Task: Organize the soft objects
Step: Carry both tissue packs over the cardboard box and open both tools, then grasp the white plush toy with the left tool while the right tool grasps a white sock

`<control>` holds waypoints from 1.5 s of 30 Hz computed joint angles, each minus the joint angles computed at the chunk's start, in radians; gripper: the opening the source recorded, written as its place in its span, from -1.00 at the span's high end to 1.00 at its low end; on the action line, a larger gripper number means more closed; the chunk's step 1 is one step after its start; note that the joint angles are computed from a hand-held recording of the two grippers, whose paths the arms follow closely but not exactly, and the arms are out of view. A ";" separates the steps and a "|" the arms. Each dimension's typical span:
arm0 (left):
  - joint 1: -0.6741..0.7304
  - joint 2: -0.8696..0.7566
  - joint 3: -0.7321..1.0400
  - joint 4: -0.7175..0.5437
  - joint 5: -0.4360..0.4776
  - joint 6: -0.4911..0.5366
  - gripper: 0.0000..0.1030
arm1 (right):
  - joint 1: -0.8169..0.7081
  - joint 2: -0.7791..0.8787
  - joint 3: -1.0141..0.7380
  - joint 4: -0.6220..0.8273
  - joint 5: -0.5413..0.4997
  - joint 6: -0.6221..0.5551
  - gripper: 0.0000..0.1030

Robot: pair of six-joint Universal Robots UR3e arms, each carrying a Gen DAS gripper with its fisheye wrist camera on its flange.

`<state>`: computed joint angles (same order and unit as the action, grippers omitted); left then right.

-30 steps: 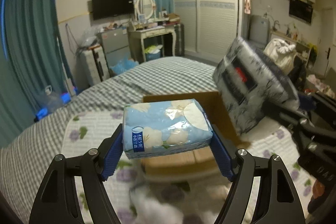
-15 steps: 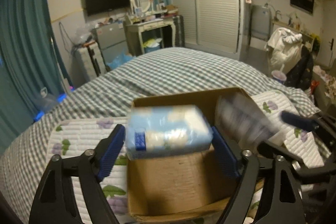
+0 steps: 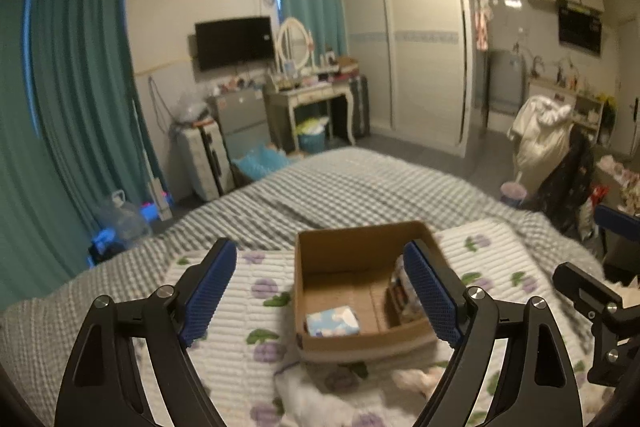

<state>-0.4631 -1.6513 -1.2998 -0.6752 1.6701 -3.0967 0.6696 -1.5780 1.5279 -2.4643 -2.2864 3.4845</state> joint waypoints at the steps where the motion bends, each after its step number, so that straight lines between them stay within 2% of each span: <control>1: -0.006 0.053 -0.031 -0.008 0.006 -0.006 -0.84 | 0.051 -0.009 -0.042 0.089 -0.051 0.045 -0.76; 3: -0.011 0.142 -0.093 -0.010 0.010 -0.019 -0.91 | 0.127 -0.022 -0.094 0.220 -0.113 0.128 -0.88; 8: -0.025 0.295 -0.213 -0.044 0.011 -0.035 -0.91 | 0.287 -0.042 -0.132 0.470 -0.222 0.347 -0.94; 11: -0.020 0.350 -0.296 -0.039 -0.006 -0.040 -0.91 | 0.355 -0.050 -0.079 0.534 -0.239 0.483 -0.95; 14: -0.024 0.392 -0.422 -0.007 0.003 -0.049 -0.91 | 0.361 -0.064 0.030 0.492 -0.201 0.555 -0.95; 17: -0.014 0.404 -0.554 0.058 0.007 -0.069 -0.91 | 0.336 -0.051 0.151 0.379 -0.144 0.578 -0.95; 24: 0.041 0.366 -0.837 0.209 -0.020 -0.059 -0.91 | 0.227 0.037 0.381 0.029 0.040 0.545 -0.94; 32: 0.056 0.224 -0.959 0.335 -0.118 -0.028 -0.89 | 0.160 0.162 0.416 -0.151 0.085 0.470 -0.92; 36: 0.068 0.161 -0.972 0.346 -0.162 -0.005 -0.87 | 0.112 0.195 0.404 -0.183 0.144 0.420 -0.68; 38: 0.081 0.146 -0.976 0.340 -0.204 0.012 -0.72 | 0.088 0.218 0.399 -0.205 0.165 0.404 -0.54; 40: 0.074 0.126 -0.960 0.327 -0.213 0.030 -0.69 | 0.072 0.241 0.387 -0.215 0.182 0.388 -0.39; 42: 0.070 0.120 -0.958 0.326 -0.226 0.048 -0.41 | 0.052 0.269 0.369 -0.229 0.206 0.363 -0.19; 43: 0.071 0.124 -0.958 0.321 -0.236 0.058 -0.35 | 0.043 0.281 0.362 -0.242 0.221 0.352 -0.15; 45: 0.077 0.140 -0.971 0.321 -0.265 0.078 -0.04 | 0.029 0.303 0.353 -0.276 0.245 0.336 0.02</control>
<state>-0.3864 -1.5114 -2.2707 -0.3539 1.4054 -3.0186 0.6984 -1.2750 1.8812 -2.7399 -2.0413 3.8203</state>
